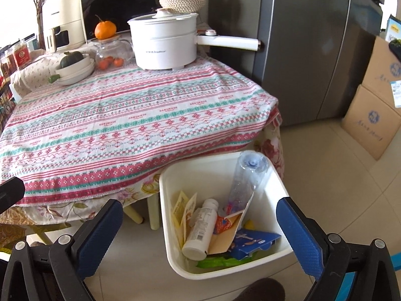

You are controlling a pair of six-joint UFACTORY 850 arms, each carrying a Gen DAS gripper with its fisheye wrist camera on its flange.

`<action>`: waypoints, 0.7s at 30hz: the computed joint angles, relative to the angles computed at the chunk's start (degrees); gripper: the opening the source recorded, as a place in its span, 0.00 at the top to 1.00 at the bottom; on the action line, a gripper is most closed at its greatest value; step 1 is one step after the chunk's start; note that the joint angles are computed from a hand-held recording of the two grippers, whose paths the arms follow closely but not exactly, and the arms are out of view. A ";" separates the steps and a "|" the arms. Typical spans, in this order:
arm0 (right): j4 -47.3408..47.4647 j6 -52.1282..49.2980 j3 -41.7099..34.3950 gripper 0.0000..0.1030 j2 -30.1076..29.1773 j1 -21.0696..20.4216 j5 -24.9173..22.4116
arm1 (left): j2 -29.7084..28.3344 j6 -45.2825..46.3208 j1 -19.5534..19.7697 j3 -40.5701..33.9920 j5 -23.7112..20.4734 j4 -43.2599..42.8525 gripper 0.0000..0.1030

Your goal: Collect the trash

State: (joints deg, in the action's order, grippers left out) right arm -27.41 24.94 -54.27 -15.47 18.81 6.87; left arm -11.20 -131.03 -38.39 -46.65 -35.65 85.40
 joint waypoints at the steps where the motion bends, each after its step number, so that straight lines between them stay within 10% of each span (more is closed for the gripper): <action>1: 1.05 -0.95 -0.05 0.02 -0.07 0.03 -0.06 | 0.00 -0.07 0.02 0.01 0.12 0.19 0.00; 21: -1.30 2.76 -0.11 0.02 -0.27 -0.41 -0.31 | -0.50 0.62 -0.67 -0.45 -0.63 0.98 0.00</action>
